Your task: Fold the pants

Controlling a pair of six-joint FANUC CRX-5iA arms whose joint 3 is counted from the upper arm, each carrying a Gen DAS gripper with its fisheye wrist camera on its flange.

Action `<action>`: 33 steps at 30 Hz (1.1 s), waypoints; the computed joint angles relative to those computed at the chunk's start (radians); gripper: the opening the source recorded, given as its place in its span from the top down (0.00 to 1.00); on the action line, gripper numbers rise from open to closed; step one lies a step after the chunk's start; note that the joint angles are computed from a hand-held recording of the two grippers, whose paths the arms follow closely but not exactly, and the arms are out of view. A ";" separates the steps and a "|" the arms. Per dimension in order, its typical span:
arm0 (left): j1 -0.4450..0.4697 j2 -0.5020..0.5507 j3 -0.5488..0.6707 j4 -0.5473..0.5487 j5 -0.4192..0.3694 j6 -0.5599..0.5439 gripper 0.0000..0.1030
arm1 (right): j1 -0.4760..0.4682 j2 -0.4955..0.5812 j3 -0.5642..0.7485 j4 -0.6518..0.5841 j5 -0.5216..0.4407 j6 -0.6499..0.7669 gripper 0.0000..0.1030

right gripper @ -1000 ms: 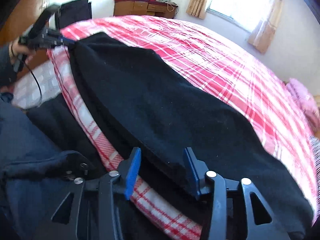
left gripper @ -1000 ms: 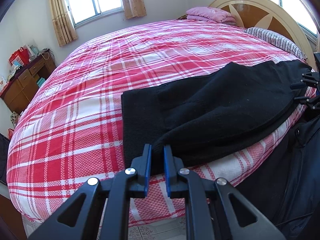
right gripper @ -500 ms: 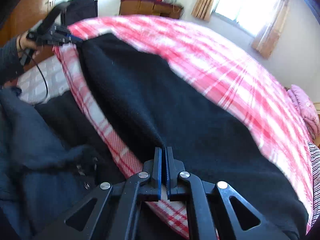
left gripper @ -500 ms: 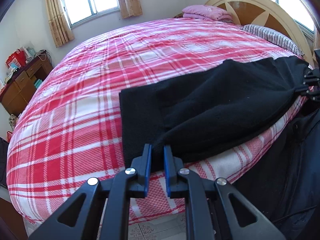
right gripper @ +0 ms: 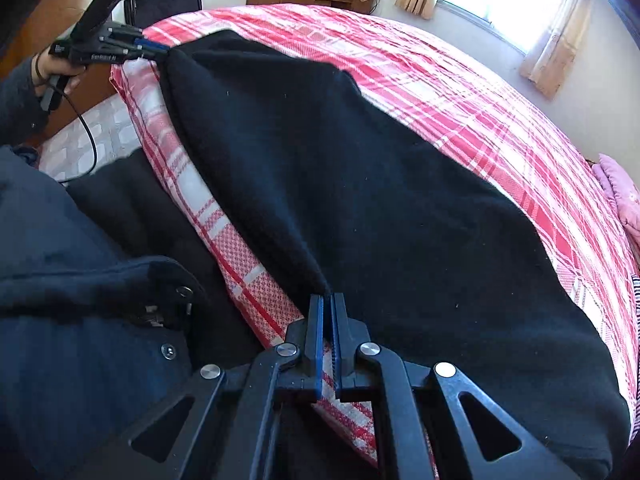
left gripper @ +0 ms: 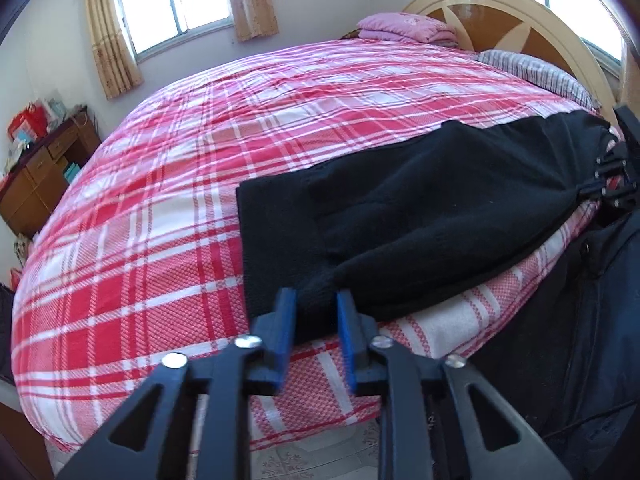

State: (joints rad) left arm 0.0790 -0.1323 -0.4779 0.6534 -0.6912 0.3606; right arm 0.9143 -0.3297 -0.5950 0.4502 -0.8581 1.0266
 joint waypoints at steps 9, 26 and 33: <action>-0.025 -0.070 -0.040 0.152 0.065 -0.128 0.39 | -0.017 -0.065 -0.017 0.023 -0.017 -0.039 0.44; -0.477 0.217 0.271 0.125 -0.099 -0.075 0.39 | -0.525 -0.536 -0.150 0.153 -0.203 -0.668 0.44; -0.637 0.334 0.448 0.057 -0.165 -0.039 0.39 | -0.869 -0.513 -0.087 -0.137 -0.077 -0.479 0.52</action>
State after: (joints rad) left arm -0.5583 0.2013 -0.0295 0.7100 -0.8560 0.3218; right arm 0.0452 -0.8423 -0.6825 0.3137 -0.9348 0.5477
